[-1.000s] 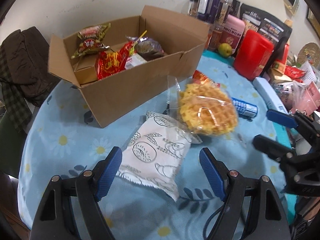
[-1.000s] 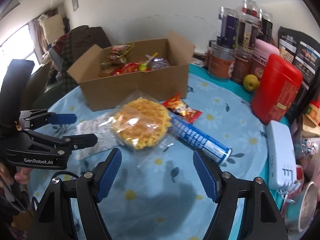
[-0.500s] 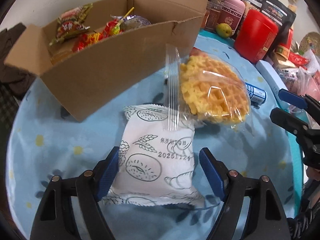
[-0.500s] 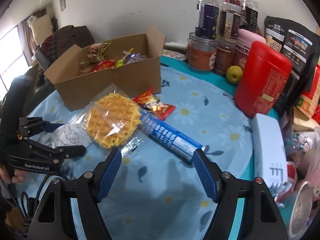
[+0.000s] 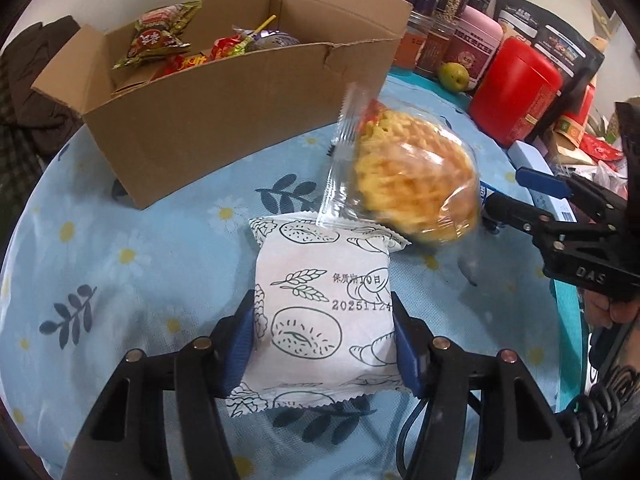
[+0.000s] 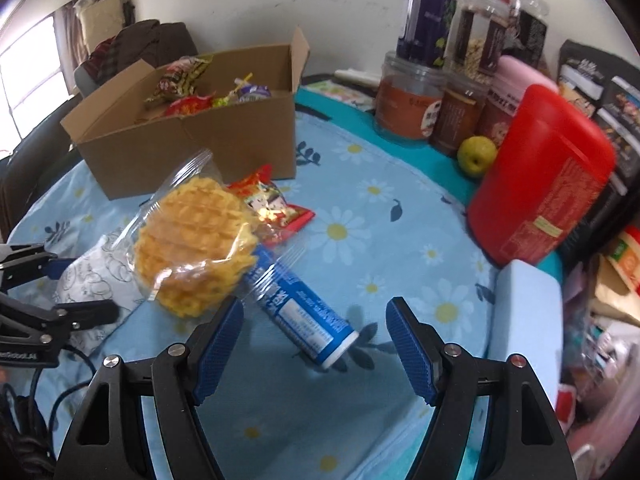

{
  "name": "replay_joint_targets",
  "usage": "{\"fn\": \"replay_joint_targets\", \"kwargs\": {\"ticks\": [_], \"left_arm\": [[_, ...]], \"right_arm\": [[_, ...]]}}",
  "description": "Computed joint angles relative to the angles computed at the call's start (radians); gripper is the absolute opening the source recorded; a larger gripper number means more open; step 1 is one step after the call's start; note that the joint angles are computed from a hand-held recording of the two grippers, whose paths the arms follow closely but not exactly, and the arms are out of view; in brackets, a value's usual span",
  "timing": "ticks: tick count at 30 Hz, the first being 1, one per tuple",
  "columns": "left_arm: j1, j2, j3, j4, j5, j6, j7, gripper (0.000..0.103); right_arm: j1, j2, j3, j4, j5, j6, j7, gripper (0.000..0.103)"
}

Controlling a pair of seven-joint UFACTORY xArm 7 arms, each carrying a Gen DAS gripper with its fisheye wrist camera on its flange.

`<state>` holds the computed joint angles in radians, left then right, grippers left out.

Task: Organize snacks
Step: 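Grasp the white bun packet with the left tool while the right tool grasps the blue tube, then lift the bun packet and the blue tube toward the cardboard box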

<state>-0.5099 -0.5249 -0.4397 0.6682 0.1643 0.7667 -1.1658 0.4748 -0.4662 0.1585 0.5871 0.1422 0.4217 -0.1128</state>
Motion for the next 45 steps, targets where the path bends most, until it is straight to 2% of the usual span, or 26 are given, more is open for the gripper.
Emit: {"fn": "replay_joint_targets", "kwargs": {"ticks": [5, 7, 8, 10, 13, 18, 24, 33, 39, 45], "left_arm": [[0.006, 0.000, -0.008, 0.007, 0.005, 0.021, -0.024, 0.060], [0.007, 0.009, -0.010, 0.014, 0.011, 0.023, -0.026, 0.060], [0.007, 0.011, -0.010, 0.016, 0.013, 0.025, -0.027, 0.060], [0.007, 0.015, -0.011, 0.018, 0.018, 0.024, -0.032, 0.060], [-0.006, -0.005, -0.005, 0.001, 0.006, 0.014, -0.036, 0.060], [-0.025, -0.038, -0.014, -0.020, -0.013, 0.015, -0.043, 0.060], [-0.053, -0.077, -0.024, -0.037, -0.037, 0.029, -0.045, 0.060], [-0.110, -0.117, -0.032, -0.050, -0.091, 0.045, -0.014, 0.060], [-0.140, -0.124, -0.035, -0.045, -0.126, 0.055, 0.014, 0.060], [-0.142, -0.117, -0.047, -0.040, -0.132, 0.065, 0.019, 0.060]], "right_arm": [[0.048, 0.063, -0.059, 0.027, 0.078, 0.009, -0.106, 0.074], [0.057, 0.075, -0.061, 0.032, 0.105, 0.023, -0.141, 0.062], [0.047, 0.078, -0.049, 0.033, 0.100, 0.033, -0.142, 0.052], [0.039, 0.070, -0.033, 0.024, 0.100, 0.048, -0.140, 0.048], [0.059, 0.038, -0.047, 0.011, 0.153, 0.078, -0.162, 0.040], [0.064, -0.047, -0.005, -0.054, 0.167, 0.083, -0.097, 0.031], [0.068, -0.160, 0.044, -0.123, 0.127, 0.105, 0.048, 0.028], [0.113, -0.387, 0.058, -0.219, 0.083, 0.244, 0.214, 0.028], [0.150, -0.549, 0.057, -0.272, 0.081, 0.370, 0.279, 0.028], [0.178, -0.620, 0.053, -0.280, 0.095, 0.456, 0.289, 0.028]]}}
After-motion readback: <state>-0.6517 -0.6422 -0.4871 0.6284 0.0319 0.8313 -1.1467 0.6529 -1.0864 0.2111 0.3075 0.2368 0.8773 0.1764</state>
